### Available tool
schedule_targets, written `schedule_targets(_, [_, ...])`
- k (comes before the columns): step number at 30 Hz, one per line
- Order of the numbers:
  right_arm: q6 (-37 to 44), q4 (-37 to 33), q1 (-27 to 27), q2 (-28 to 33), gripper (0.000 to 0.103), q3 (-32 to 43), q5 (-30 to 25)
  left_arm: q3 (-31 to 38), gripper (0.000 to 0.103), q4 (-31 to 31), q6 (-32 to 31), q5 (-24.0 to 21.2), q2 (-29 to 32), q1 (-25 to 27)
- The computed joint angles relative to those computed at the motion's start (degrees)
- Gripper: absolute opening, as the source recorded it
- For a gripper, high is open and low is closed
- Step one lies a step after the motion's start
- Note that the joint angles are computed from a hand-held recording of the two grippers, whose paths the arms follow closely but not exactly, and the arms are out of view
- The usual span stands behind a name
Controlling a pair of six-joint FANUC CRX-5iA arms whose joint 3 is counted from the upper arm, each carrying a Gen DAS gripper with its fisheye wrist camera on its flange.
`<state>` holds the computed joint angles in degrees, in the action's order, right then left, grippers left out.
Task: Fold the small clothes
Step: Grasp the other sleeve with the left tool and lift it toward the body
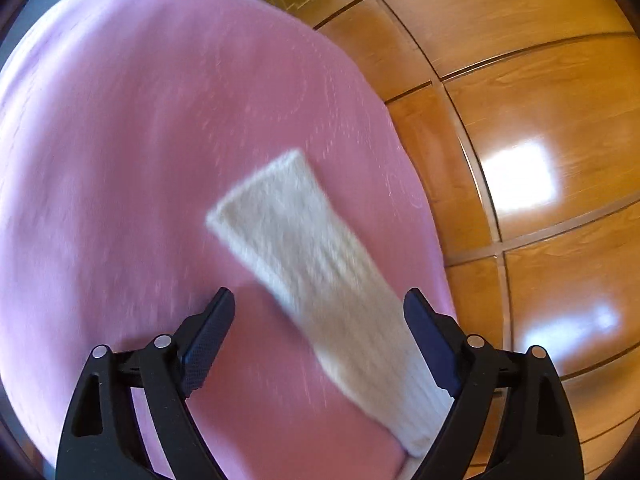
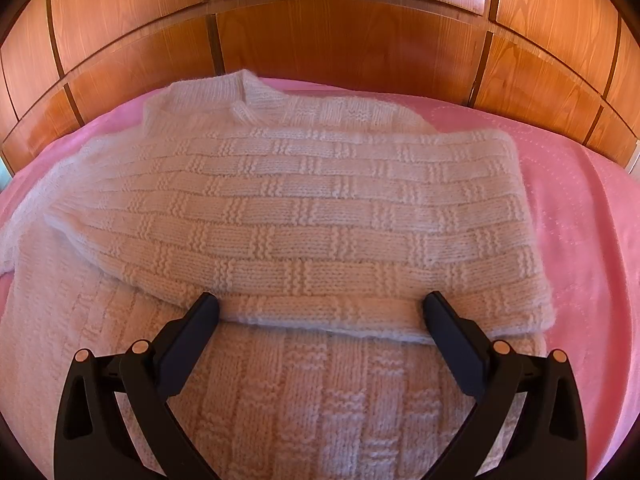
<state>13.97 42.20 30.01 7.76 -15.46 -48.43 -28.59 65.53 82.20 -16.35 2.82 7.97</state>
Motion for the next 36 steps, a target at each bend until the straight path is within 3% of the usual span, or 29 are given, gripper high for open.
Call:
schedule_targets(2, [-0.1, 0.1, 0.0, 0.2, 0.101, 0.1, 0.0, 3.6, 0.076, -8.4, 6.4, -1.8, 1.9, 1.5])
schedule_targets(4, [-0.3, 0.3, 0.0, 0.2, 0.101, 0.1, 0.0, 6.1, 0.056, -10.2, 6.7, -3.7, 4.0, 2.1])
schedule_targets(5, [-0.3, 0.3, 0.0, 0.2, 0.101, 0.1, 0.1, 6.2, 0.034, -8.9, 5.8, -3.7, 4.6, 1.7])
schedule_targets(6, [-0.2, 0.3, 0.0, 0.2, 0.101, 0.1, 0.1, 7.2, 0.018, -8.0, 5.1, -5.2, 5.7, 1.9])
schedule_targets(9, [-0.2, 0.3, 0.0, 0.2, 0.101, 0.0, 0.2, 8.7, 0.010, -11.5, 6.4, -4.9, 5.9, 1.1])
schedule_targets(15, [-0.5, 0.6, 0.0, 0.1, 0.101, -0.2, 0.3, 9.1, 0.010, 4.3, -18.2, -0.7, 4.1, -10.2])
schedule_targets(19, [-0.7, 0.7, -0.1, 0.0, 0.101, -0.3, 0.6, 12.5, 0.010, 10.5, -30.5, -2.4, 6.0, -18.8])
schedule_targets(22, [-0.8, 0.8, -0.2, 0.0, 0.101, -0.4, 0.8, 16.5, 0.010, 7.0, -31.1, -4.5, 9.4, -23.2])
schedule_targets(28, [-1.0, 0.8, -0.4, -0.3, 0.101, -0.7, 1.4, 25.6, 0.010, -9.1, -19.0, -10.6, 17.0, -27.6])
schedule_targets(30, [-1.1, 0.7, -0.5, -0.5, 0.101, -1.0, 1.9, 26.0, 0.036, -9.4, -19.4, -12.3, 17.7, -28.1])
schedule_targets(32, [-1.3, 0.9, -0.6, -0.7, 0.101, -1.3, 2.3, 25.3, 0.050, -8.0, -21.4, -12.2, 17.5, -28.4])
schedule_targets(36, [-1.0, 0.5, -0.9, -1.2, 0.101, -1.6, 2.9, 18.5, 0.050, -9.2, -23.5, -8.6, 11.9, -28.4])
